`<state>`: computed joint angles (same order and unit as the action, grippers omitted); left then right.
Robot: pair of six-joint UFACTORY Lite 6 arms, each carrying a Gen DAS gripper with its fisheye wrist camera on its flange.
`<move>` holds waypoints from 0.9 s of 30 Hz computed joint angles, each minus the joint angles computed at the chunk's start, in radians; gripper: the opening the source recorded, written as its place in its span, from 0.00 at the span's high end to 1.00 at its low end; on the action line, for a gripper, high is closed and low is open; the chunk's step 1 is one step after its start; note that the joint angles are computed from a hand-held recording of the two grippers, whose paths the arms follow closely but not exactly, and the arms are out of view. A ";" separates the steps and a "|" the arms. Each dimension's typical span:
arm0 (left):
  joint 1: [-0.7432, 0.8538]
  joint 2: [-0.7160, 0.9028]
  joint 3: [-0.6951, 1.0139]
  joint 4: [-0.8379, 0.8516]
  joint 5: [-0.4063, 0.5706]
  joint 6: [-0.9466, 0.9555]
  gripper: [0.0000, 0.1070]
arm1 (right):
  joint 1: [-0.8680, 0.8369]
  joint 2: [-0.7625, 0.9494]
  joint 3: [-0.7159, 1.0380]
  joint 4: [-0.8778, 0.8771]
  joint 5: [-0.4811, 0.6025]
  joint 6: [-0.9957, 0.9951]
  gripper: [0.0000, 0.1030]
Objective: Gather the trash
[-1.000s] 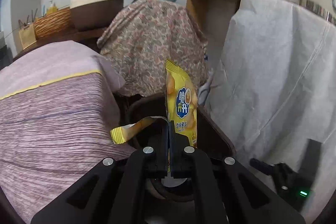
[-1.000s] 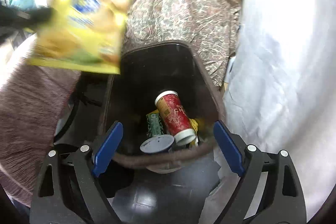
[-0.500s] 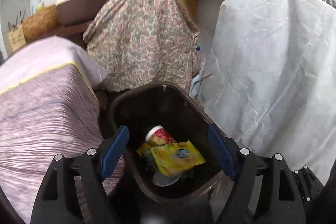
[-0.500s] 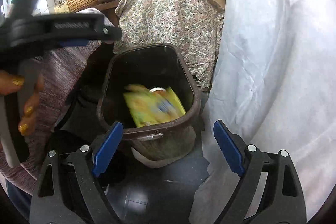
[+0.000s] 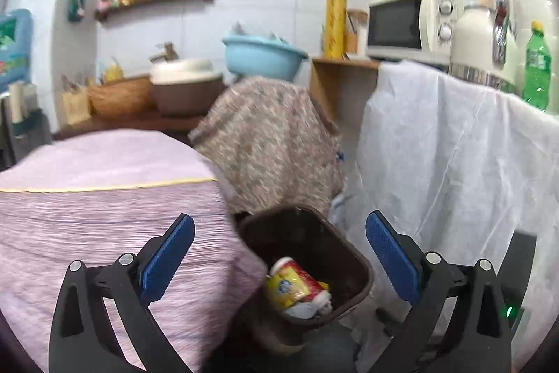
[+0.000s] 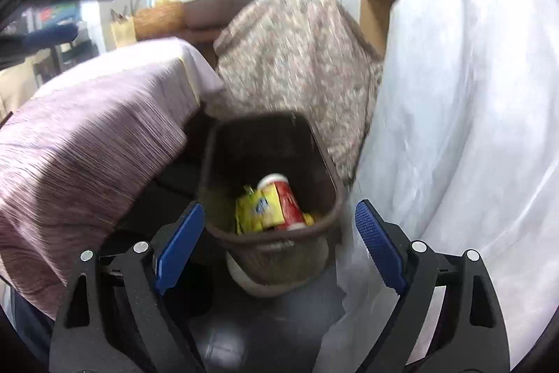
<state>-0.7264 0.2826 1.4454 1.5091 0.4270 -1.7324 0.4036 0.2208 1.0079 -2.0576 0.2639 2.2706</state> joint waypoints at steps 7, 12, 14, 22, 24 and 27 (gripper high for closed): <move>-0.075 -0.372 -0.447 0.228 0.247 -0.255 0.09 | 0.131 -0.215 -0.100 -0.073 0.106 0.069 0.06; -0.145 -0.512 -0.587 0.131 0.396 -0.233 0.09 | 0.244 -0.309 -0.125 -0.054 0.145 0.037 0.06; -0.175 -0.546 -0.630 0.113 0.454 -0.247 0.09 | 0.287 -0.325 -0.128 -0.037 0.158 0.027 0.06; -0.353 -0.636 -0.739 0.042 0.740 -0.324 0.09 | 0.424 -0.415 -0.197 -0.051 0.214 0.065 0.06; -0.391 -0.628 -0.747 0.028 0.808 -0.337 0.09 | 0.467 -0.436 -0.217 -0.014 0.251 0.033 0.06; -0.427 -0.621 -0.756 0.006 0.862 -0.342 0.09 | 0.507 -0.460 -0.244 -0.005 0.301 0.014 0.06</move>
<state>-1.1537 -0.3382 0.6894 1.5147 1.2893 -2.0747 0.9104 -0.2387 0.7636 -2.0621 0.5644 2.2841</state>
